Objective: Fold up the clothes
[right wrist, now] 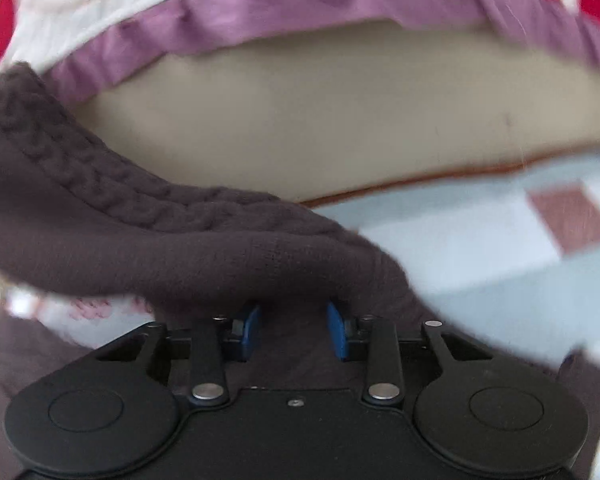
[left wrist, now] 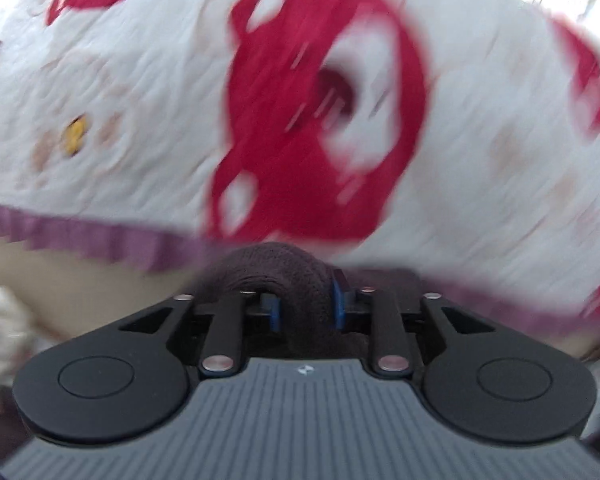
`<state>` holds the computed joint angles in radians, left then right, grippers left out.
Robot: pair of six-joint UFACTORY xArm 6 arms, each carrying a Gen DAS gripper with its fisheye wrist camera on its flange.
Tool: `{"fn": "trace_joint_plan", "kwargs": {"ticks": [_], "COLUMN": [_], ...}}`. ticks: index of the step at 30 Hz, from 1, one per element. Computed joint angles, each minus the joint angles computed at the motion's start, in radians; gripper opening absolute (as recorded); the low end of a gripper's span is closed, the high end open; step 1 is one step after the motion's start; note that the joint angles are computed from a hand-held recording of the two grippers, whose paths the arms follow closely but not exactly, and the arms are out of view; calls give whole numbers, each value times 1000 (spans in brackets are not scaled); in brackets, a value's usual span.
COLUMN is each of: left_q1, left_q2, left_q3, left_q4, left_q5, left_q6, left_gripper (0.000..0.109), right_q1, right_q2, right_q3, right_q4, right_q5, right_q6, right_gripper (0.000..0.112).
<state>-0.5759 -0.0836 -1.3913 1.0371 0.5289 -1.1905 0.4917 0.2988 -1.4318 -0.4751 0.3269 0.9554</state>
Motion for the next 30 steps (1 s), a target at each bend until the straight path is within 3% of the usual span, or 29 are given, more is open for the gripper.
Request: {"fn": "trace_joint_plan", "kwargs": {"ticks": [2, 5, 6, 8, 10, 12, 14, 21, 24, 27, 29, 30], "left_q1": [-11, 17, 29, 24, -6, -47, -88, -203, -218, -219, -227, -231], "left_q2": [-6, -60, -107, -196, -256, -309, -359, -481, -512, -531, -561, -578], "left_q3": [33, 130, 189, 284, 339, 382, 413, 451, 444, 423, 414, 412], "left_q4": [-69, -214, -214, -161, -126, -103, -125, -186, -212, -292, -341, -359], "left_q5": [140, 243, 233, 269, 324, 372, 399, 435, 470, 539, 619, 662], "left_q6": [62, 57, 7, -44, 22, 58, 73, 112, 126, 203, 278, 313], "left_gripper": [29, 36, 43, 45, 50, 57, 60, 68, 69, 69, 69, 69], "right_q1": [12, 24, 25, 33, 30, 18, 15, 21, 45, 45, 48, 54], "right_q2": [13, 22, 15, 7, -35, -113, -242, -639, -764, -853, -833, -796], "right_q3": [-34, -121, -142, -205, -213, -152, -8, 477, 591, 688, 665, 620], "right_q4": [20, 202, 233, 260, 281, 327, 335, 425, 324, 278, 314, 326], "right_q5": [47, 190, 246, 389, 511, 572, 542, 365, 322, 209, 240, 302], "right_q6": [-105, -323, -347, -345, -309, -310, -244, 193, 409, 569, 552, 530], "right_gripper": [40, 41, 42, 57, 63, 63, 64, 66, 66, 71, 74, 74]}}
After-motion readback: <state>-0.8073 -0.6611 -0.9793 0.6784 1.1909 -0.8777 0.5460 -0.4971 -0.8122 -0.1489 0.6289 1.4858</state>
